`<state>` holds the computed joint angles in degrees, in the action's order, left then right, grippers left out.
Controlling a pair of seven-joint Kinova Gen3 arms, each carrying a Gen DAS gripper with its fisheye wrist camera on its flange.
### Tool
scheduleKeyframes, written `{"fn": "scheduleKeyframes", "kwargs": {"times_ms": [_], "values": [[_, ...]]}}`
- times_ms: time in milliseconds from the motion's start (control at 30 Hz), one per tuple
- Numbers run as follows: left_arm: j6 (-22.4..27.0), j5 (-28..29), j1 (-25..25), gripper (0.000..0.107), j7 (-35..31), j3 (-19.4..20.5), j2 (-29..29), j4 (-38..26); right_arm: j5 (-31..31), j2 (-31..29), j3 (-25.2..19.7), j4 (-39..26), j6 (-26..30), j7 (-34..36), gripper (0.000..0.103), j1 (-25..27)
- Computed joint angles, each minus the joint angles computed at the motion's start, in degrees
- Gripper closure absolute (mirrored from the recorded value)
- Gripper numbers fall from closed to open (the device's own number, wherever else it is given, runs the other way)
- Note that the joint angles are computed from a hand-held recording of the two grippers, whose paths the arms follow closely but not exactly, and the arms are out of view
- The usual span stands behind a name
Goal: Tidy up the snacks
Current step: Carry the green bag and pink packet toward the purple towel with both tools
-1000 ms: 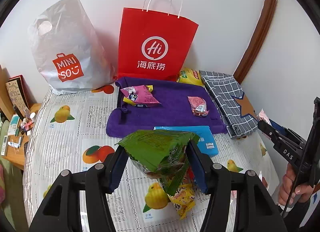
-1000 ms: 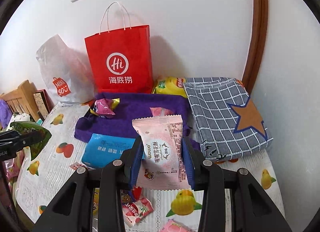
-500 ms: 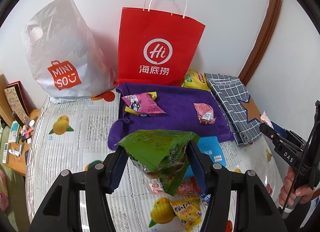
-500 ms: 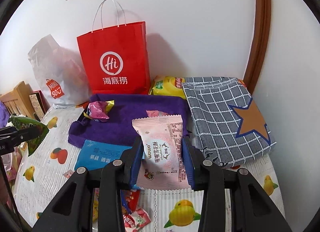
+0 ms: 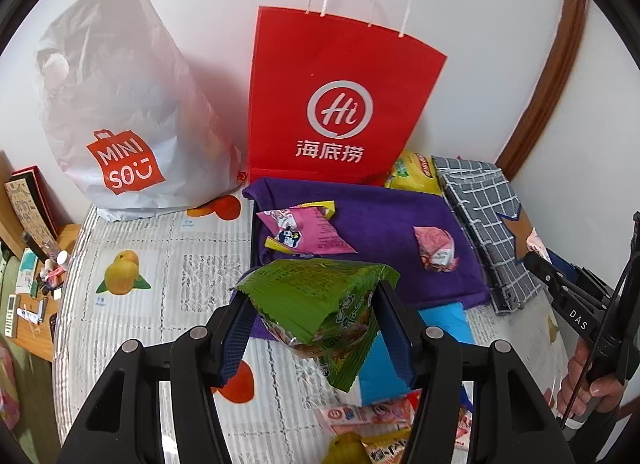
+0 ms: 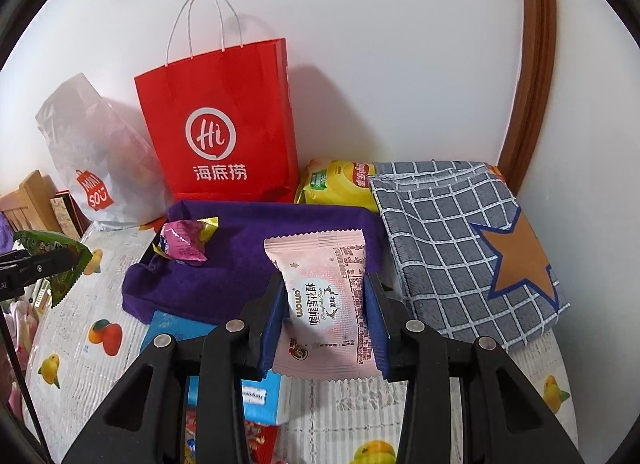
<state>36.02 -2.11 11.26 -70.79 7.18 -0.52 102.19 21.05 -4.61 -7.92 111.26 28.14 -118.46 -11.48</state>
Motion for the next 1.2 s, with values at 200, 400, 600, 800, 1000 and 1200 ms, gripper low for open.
{"fn": "scheduleKeyframes", "kwargs": {"times_ms": [200, 400, 600, 800, 1000, 1200], "values": [[0.15, 0.7, -0.73, 0.051, -0.91, -0.86, 3.01, -1.45, 0.1, 3.58, 1.07, -1.62, -0.92, 0.56, 0.064, -0.43], [0.12, 3.4, -1.88, 0.051, -3.26, -1.59, 6.47, -2.86, -1.92, 8.06, 3.19, -3.7, -0.76, 3.16, 0.064, -1.26], [0.81, 6.89, -2.96, 0.051, -6.54, -1.48, 10.75, -4.78, -6.08, 12.27, 4.27, -5.64, -0.92, 8.27, 0.064, -1.63], [1.35, 7.66, -2.77, 0.051, -7.18, -1.79, 14.59, -6.97, -11.14, 16.93, 4.68, -8.25, 0.13, 13.94, 0.064, -0.82], [1.74, 8.89, -3.1, 0.051, -8.41, -1.41, 18.15, -9.34, -12.75, 20.31, 5.74, -10.72, 1.16, 17.47, 0.066, -1.37], [1.57, 10.96, -3.91, 0.051, -10.37, -0.66, 20.13, -10.56, -14.72, 22.27, 5.93, -12.19, -0.02, 20.15, 0.066, -0.52]]}}
